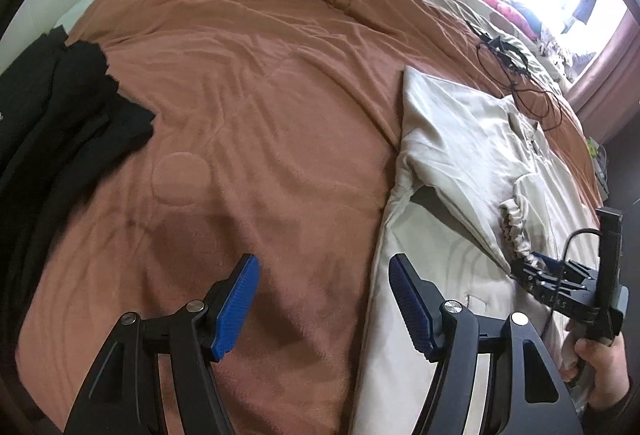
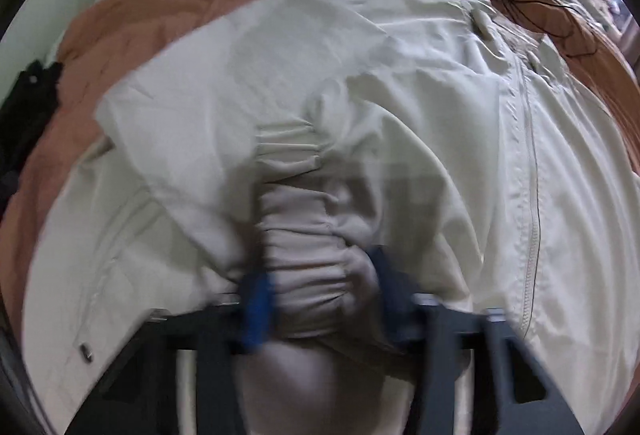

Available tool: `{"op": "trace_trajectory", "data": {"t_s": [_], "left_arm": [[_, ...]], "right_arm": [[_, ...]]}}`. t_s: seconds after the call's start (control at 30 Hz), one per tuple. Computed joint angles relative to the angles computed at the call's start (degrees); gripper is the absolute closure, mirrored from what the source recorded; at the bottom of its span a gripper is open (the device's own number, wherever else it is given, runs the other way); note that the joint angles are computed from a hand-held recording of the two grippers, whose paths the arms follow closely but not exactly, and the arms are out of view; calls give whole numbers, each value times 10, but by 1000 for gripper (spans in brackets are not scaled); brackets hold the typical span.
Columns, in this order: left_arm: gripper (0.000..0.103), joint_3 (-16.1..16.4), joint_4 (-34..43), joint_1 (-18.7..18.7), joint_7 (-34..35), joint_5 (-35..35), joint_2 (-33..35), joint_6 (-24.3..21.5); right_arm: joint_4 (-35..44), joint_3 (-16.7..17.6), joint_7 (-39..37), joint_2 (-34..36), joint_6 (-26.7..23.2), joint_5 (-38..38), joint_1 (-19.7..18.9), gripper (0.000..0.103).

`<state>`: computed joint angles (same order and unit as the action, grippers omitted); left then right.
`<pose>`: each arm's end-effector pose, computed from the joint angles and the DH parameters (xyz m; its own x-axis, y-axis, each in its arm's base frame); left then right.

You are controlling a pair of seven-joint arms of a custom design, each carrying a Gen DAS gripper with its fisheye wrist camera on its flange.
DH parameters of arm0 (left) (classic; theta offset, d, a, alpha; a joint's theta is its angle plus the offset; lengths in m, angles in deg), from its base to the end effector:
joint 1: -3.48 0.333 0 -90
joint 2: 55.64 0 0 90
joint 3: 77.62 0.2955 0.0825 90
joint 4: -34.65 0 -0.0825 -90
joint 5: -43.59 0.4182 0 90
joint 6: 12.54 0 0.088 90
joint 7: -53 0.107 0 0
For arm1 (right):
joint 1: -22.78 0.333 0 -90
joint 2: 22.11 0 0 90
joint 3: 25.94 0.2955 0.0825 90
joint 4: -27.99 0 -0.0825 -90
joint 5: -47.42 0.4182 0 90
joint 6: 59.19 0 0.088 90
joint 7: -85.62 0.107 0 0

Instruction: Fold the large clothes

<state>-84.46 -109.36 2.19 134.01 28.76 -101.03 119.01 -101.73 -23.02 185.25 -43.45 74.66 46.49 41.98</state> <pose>0.4013 -0.0692 0.5741 0.0674 -0.9656 0.2510 -0.8463 -0.1886 -0.4982 0.4791 0.1963 0.5257 0.2336 -0.9716 -0.0384 -0.8820 -0.1951 -0.4289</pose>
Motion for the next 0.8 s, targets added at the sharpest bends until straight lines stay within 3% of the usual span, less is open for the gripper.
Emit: {"op": "trace_trajectory", "data": {"t_s": [0.07,0.2,0.43,0.57,0.63,0.67,0.7,0.8], "left_arm": [[34,-3,8,-4,2,-1,11,5],[34,-10,31,-12,5,-1,45,12],[49,-25,84,-21,5,19,125,16],[54,-34,108,-24,2,38,162,15],[56,-37,115,-24,-1,49,173,16],[58,-39,119,-24,-3,54,180,16],[59,-38,122,-26,-3,56,186,15],[63,-39,129,-27,-4,65,200,14]], "right_arm": [[-9,-10,-6,-19,7,14,-1,83],[-30,-33,-8,-66,19,31,-14,91],[-66,-71,-2,-139,19,42,-62,92],[-80,-69,31,-167,-1,5,-114,90],[-91,-82,43,-181,-8,7,-126,64],[-104,-95,43,-194,-1,20,-126,38],[-118,-103,43,-206,5,28,-127,28],[-141,-126,30,-219,2,55,-121,28]]}}
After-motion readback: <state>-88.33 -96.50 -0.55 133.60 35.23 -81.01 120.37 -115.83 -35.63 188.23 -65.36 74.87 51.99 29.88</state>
